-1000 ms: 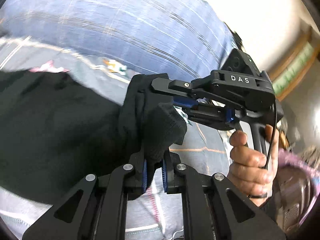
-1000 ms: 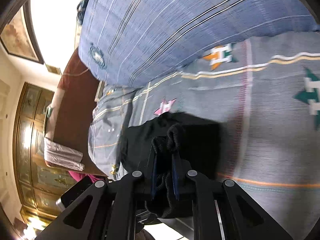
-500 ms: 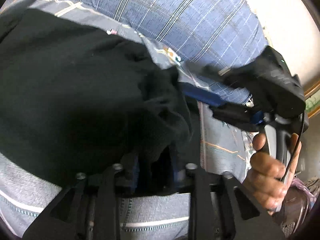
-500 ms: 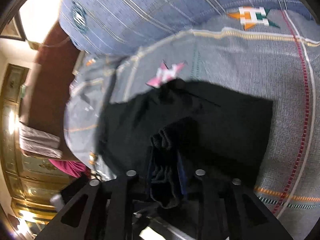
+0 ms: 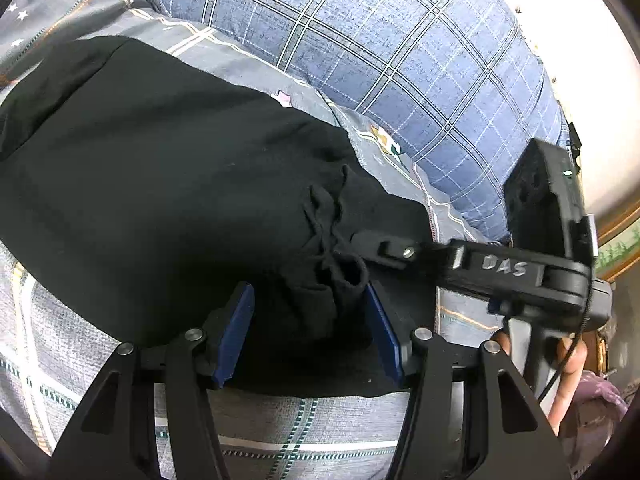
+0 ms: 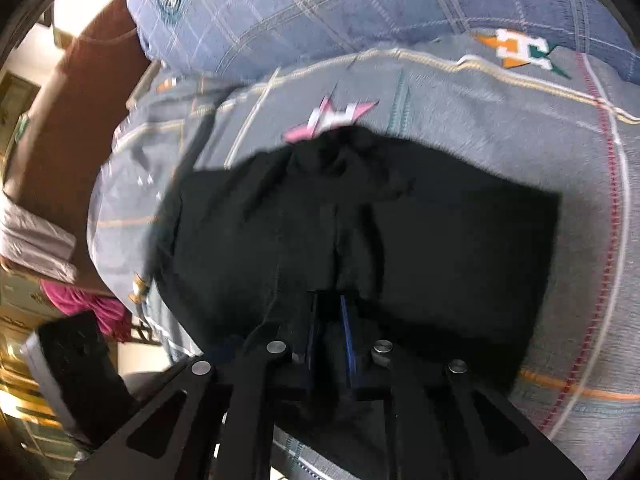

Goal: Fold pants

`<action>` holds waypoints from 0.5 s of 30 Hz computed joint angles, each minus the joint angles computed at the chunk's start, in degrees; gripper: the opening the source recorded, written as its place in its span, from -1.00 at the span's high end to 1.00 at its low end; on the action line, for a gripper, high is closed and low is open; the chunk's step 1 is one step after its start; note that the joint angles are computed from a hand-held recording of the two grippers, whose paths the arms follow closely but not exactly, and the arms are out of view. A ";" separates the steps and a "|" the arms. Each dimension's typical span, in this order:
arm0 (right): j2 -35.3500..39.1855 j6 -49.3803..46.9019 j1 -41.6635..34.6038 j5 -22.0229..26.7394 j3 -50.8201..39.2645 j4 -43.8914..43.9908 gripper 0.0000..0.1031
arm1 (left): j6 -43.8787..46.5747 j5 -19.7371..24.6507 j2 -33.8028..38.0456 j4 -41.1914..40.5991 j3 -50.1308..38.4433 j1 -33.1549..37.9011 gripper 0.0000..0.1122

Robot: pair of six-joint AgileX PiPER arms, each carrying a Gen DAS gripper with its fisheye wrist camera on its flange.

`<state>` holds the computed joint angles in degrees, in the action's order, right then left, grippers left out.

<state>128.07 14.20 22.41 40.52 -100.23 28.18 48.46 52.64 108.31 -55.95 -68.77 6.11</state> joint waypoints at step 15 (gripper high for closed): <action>-7.65 -15.63 -2.77 -9.71 10.84 18.86 0.52 | -4.34 6.62 4.08 0.58 -9.37 9.06 -0.06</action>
